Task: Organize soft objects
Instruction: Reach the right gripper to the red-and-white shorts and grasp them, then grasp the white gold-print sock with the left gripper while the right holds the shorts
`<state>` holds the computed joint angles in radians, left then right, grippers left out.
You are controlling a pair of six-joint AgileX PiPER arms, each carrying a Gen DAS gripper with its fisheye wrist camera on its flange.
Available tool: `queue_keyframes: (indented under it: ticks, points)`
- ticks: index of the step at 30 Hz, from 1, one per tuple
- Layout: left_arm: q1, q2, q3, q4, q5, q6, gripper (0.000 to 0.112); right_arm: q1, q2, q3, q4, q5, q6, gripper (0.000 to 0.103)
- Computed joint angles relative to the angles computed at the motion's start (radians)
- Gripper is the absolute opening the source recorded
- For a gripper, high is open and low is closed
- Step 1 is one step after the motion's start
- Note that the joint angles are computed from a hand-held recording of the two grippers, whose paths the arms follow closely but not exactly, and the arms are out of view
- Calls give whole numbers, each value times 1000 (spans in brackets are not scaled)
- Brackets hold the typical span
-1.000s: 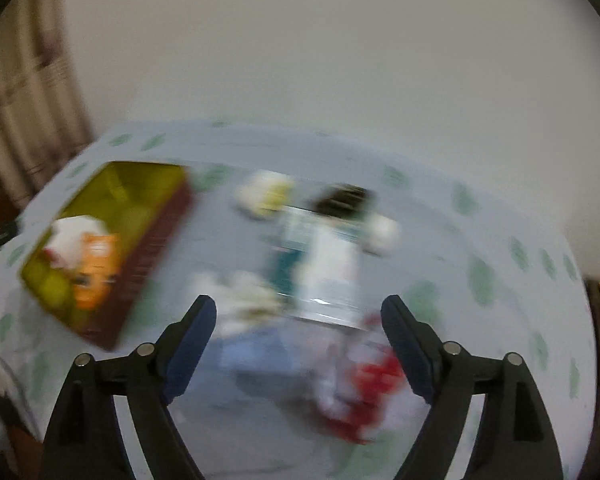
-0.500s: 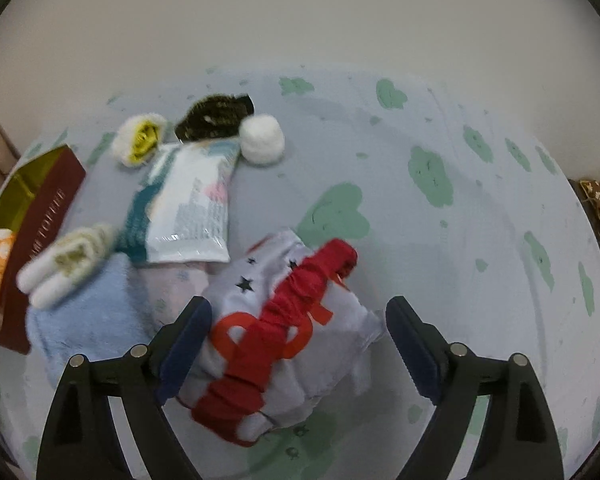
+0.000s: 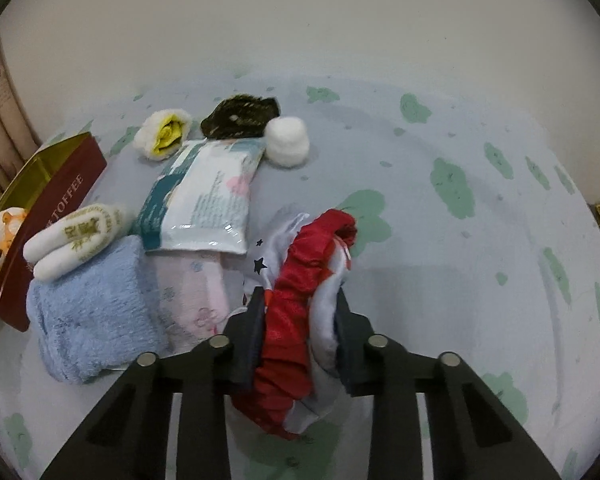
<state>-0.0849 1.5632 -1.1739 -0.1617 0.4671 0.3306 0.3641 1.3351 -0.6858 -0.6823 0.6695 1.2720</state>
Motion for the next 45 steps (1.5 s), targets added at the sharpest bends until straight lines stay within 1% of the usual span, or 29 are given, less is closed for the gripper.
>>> queue_keyframes:
  ticks: [3,5,7,10,11,12,13,14,17,19,21,25,31,33,35,40,45]
  points:
    - [-27,-13,2,-88,43,84,45,-31,-27,16,-12,24,-9,23]
    - [-65,-25,11,-98,54,103,45,-85,-52,41,-12,19,-35,23]
    - [-107,-27,-1,-125,93,137,45,-100,-71,66,-47,38,-19,23]
    - [-172,-27,-27,-181,152,202,45,-170,-106,111,-25,-25,-52,23]
    - [-198,-25,-40,-199,172,228,47,-178,-112,118,-22,-39,-58,23]
    - [-228,-20,-53,-201,189,236,51,-181,-111,119,-29,-42,-58,24]
    - [-251,-16,-62,-192,195,229,62,-174,-109,120,-43,-38,-43,24]
    - [-276,-13,-68,-185,195,226,64,-164,-105,120,-59,-34,-25,25]
    - [-365,-3,-83,-142,180,203,64,-126,-93,126,-120,-15,35,26]
    - [-408,31,-119,-127,202,197,64,-118,-99,133,-129,-14,48,27]
    - [-460,74,-158,-72,215,147,64,-129,-103,139,-127,-32,51,28]
    - [-526,154,-221,56,215,32,64,-151,-116,156,-120,-69,49,30]
    - [-553,268,-317,161,236,-72,64,-181,-122,164,-92,-108,23,33]
    - [-566,291,-323,230,227,-126,64,-188,-123,165,-85,-116,14,34]
    - [-566,306,-325,267,220,-155,64,-196,-127,168,-75,-125,2,35]
    - [-524,308,-331,224,221,-131,64,-215,-129,172,-57,-146,-19,37]
    - [-464,311,-350,121,247,-57,64,-221,-129,175,-51,-157,-28,39]
